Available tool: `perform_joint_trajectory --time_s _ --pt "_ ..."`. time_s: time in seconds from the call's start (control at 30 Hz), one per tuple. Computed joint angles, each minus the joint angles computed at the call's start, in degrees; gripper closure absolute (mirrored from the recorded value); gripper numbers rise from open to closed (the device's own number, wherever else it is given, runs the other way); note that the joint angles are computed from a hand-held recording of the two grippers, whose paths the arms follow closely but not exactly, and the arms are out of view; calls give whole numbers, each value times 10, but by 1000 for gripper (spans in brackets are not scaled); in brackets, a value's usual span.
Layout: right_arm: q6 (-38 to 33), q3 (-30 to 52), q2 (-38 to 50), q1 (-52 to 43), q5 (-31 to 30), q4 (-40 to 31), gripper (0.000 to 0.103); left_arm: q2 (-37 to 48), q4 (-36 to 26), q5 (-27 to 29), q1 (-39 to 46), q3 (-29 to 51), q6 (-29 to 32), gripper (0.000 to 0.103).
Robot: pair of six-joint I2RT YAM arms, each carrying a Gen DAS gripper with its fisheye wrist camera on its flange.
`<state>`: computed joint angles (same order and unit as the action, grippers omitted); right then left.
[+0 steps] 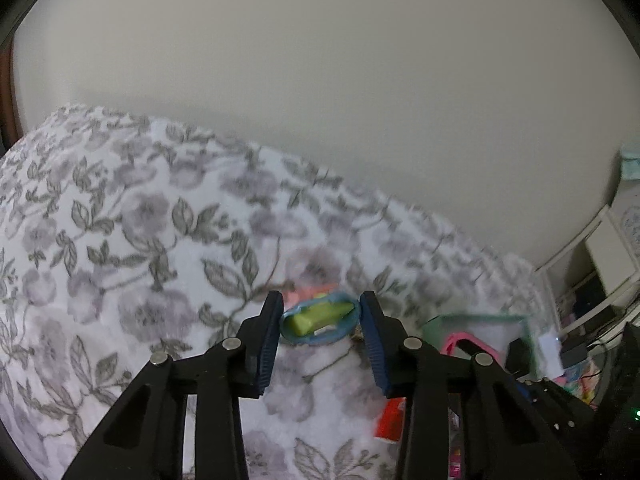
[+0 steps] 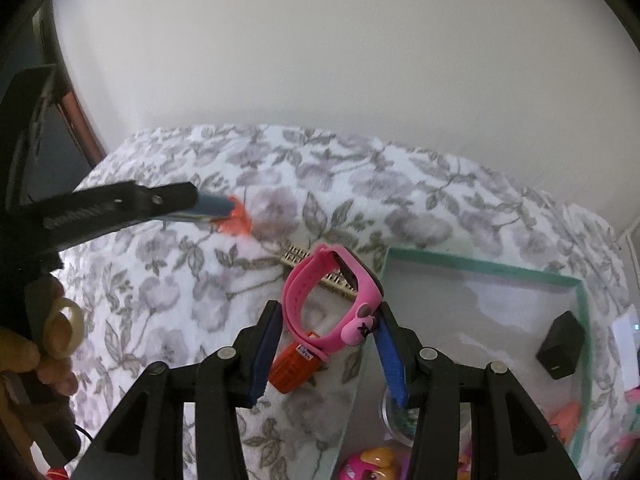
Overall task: Organize rigid objects
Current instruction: 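Carry the blue-yellow case and pink watch into the tray and open both grippers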
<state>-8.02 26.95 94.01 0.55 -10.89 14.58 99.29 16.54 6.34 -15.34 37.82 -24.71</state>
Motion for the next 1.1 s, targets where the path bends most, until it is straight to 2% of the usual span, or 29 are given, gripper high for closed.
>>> perform_joint_trajectory --time_s 0.2,0.6,0.9,1.1 --pt "1 -3 -38 -29 -17 -18 54 -49 -6 9 -2 -13 3 67" --pt "-8 0 -56 -72 -34 -36 54 -76 -13 9 -34 -14 -1 69" --pt "-32 18 -85 -172 -62 -80 54 -124 -15 10 -94 -10 -3 69" --pt "-49 49 -71 -248 -72 -112 54 -104 -7 7 -146 11 -9 69"
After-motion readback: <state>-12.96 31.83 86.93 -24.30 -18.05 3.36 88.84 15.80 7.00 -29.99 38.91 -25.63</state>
